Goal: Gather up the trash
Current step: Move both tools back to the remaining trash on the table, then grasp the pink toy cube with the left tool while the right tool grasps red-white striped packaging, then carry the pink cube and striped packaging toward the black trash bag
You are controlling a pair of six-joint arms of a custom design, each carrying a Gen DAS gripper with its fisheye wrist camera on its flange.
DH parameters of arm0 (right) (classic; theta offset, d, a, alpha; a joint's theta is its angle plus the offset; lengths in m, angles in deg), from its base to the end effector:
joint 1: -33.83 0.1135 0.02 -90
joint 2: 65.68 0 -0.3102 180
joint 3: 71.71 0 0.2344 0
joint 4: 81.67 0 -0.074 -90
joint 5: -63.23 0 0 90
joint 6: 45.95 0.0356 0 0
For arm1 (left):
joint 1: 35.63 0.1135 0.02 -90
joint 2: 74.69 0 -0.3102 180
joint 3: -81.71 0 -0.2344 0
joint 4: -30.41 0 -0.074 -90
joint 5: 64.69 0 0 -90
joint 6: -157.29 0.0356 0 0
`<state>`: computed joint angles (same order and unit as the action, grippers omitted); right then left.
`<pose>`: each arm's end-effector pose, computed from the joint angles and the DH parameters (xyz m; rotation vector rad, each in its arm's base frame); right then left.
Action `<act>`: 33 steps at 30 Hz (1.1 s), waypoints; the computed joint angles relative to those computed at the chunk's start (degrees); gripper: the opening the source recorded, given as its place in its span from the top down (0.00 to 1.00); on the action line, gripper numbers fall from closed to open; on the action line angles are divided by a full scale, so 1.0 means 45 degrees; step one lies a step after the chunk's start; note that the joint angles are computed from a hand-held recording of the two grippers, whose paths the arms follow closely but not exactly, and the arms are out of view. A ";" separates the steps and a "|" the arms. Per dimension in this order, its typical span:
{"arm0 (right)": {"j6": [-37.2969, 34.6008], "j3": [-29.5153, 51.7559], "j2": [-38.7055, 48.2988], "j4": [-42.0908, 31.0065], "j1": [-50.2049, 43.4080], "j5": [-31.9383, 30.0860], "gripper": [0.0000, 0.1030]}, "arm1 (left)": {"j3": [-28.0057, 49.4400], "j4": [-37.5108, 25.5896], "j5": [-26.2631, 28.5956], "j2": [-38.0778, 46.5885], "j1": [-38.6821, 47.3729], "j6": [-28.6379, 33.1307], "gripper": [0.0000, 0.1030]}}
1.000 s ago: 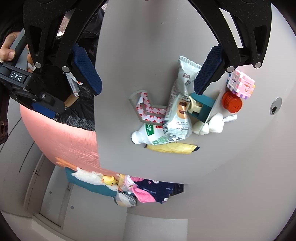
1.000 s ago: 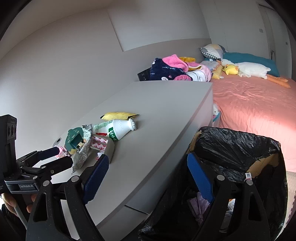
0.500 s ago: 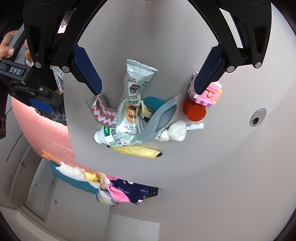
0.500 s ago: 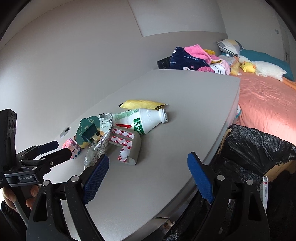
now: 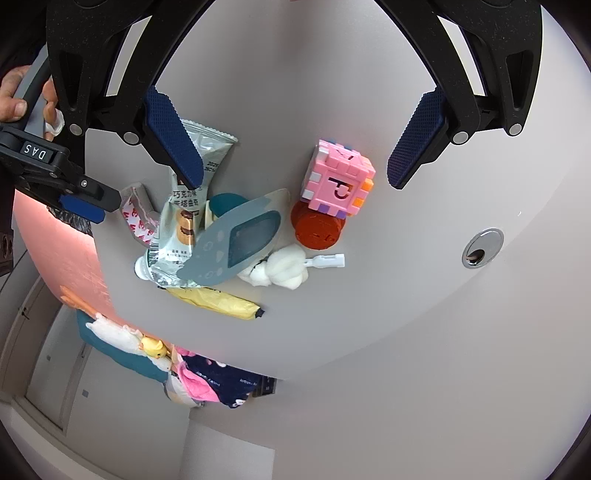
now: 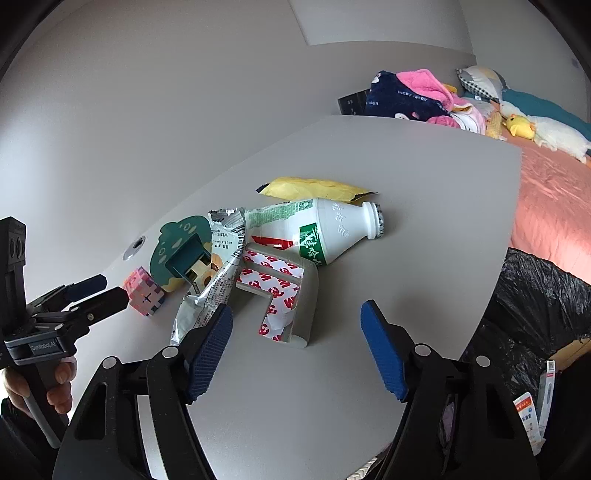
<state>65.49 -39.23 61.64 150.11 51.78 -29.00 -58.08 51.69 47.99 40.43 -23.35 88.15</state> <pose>0.2549 0.0840 0.0518 0.0518 2.3537 0.3876 0.2727 0.0453 0.0820 0.3396 2.3982 -0.2381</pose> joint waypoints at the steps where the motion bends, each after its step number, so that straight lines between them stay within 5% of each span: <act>1: -0.0059 0.0225 -0.0004 -0.0363 0.0088 0.0078 0.29 | 0.0094 -0.0071 0.0004 0.0086 0.0083 0.0050 0.06; 6: -0.0300 0.1359 0.0102 -0.1978 0.0372 0.0518 0.30 | 0.0427 -0.0019 -0.0299 0.0582 0.0187 0.0095 0.07; 14: -0.0547 0.2470 0.0490 -0.3156 0.0628 0.0916 0.48 | 0.0939 0.0319 -0.0714 0.1437 0.0167 0.0050 0.09; 20: -0.0557 0.2375 0.0528 -0.2862 0.0784 0.0976 0.58 | 0.1598 0.0130 -0.1023 0.2224 -0.0050 0.0185 0.29; 24: -0.0277 0.1992 0.0463 -0.2165 0.0670 0.0748 0.59 | 0.1829 0.0013 -0.1036 0.2564 -0.0052 0.0234 0.57; 33: -0.0043 0.1213 -0.0280 -0.1651 0.0627 0.0638 0.59 | 0.1461 0.0162 -0.0584 0.1914 0.0335 -0.0020 0.57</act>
